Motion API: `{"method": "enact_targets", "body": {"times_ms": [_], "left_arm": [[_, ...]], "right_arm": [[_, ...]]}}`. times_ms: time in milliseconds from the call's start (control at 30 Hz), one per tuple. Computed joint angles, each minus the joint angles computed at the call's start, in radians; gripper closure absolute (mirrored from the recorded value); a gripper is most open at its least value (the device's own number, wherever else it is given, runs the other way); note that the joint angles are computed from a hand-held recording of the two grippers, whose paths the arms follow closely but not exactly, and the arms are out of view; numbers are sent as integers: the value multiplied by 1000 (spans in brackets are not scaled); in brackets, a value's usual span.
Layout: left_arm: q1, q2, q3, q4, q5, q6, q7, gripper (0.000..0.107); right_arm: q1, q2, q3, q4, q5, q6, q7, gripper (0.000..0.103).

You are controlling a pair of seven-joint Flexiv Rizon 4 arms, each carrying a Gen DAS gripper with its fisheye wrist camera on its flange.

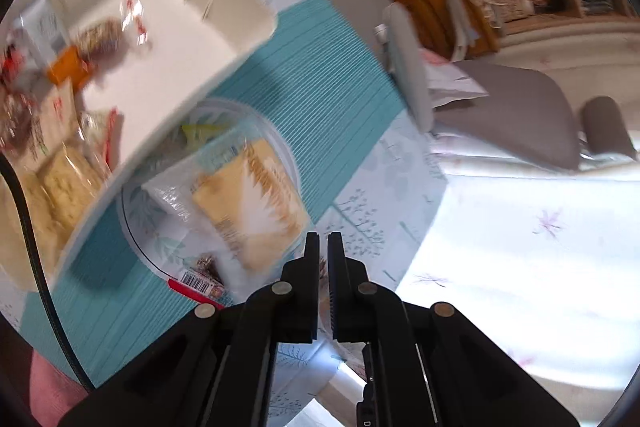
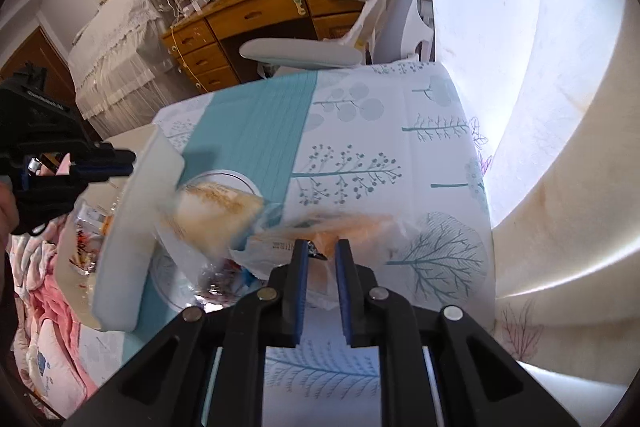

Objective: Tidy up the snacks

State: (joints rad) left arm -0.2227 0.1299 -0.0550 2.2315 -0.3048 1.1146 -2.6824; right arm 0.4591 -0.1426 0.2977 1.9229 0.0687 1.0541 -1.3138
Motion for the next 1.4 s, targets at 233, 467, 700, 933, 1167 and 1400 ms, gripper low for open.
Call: {"method": "enact_targets", "body": {"times_ms": [233,467,700,933,1167,1400], "left_arm": [[14,111,6,-40,67,-127,57,105],[3,144,1,-61,66,-266,161,104],[-1,129,-10,-79,66,-376,223,94],[2,81,-11,-110,65,-424,270,71],[13,-9,-2,-124,24,-432,292,25],[6,-117,1,-68,-83,-259,278,23]], "right_arm": [[24,53,23,37,5,94,-12,103],[52,85,31,61,12,124,18,103],[47,101,25,32,117,3,24,102],[33,85,11,3,178,-100,32,75],[27,41,2,-20,189,-153,123,41],[17,-28,-13,-42,143,-208,302,32]]}}
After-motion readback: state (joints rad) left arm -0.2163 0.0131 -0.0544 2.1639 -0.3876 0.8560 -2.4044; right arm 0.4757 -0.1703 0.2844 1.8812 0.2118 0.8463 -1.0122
